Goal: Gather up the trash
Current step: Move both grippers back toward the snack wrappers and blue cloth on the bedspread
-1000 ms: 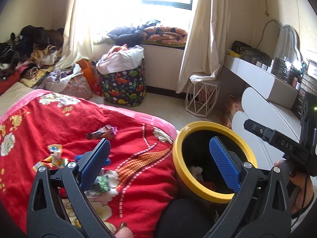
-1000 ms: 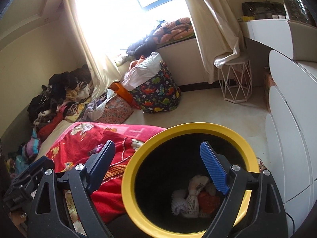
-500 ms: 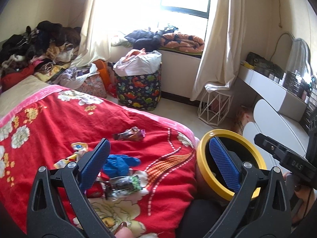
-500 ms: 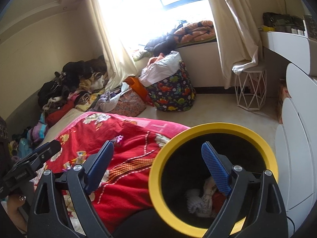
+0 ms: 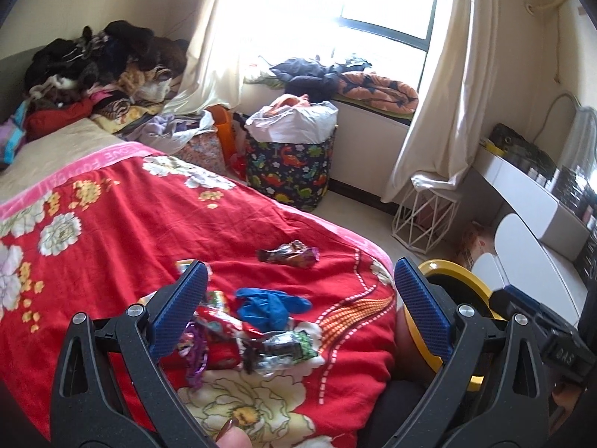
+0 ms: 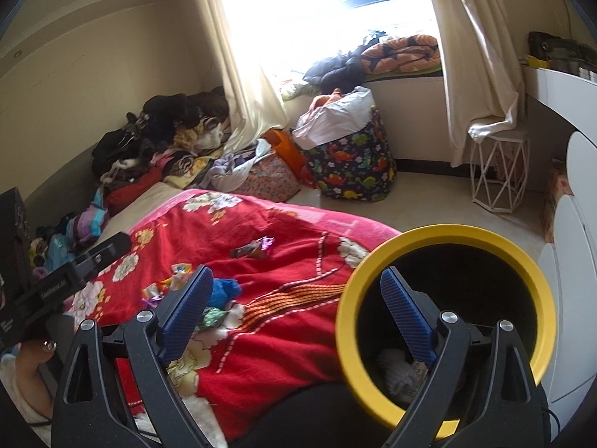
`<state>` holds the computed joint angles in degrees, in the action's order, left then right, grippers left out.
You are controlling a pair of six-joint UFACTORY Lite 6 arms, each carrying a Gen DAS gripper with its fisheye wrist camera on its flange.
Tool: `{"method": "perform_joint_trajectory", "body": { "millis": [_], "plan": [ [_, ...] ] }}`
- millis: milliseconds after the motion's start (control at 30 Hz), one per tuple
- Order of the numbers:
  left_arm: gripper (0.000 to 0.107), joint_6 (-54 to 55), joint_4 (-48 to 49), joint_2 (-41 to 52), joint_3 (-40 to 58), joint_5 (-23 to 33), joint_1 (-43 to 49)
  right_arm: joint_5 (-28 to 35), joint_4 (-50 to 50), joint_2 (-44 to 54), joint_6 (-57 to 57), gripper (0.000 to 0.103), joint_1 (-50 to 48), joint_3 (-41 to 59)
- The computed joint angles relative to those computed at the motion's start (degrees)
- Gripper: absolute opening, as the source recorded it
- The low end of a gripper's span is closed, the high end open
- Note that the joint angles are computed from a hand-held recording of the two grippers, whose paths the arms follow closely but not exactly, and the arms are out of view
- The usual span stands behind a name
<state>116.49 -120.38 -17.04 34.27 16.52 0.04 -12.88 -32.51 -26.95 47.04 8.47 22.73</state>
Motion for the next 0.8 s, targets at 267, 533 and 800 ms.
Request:
{"method": "perform_joint_trajectory", "body": {
  "millis": [267,533,800],
  "plan": [
    [0.092,-6.45,6.55,2.13,1.48,3.70,8.22,0.69,15.15,4.52,-13.86,0.089,7.78,2.82],
    [0.092,-10.27,11.05,5.23,3.08,7.37,16.89,0.84,16.87,10.53,-15.61,0.089,13.09,7.09],
    [0.092,-11.88,14.09,7.87,3.90,10.97,23.82,0.53,27.66,19.30,-25.89,0.089,18.23,12.93]
  ]
}}
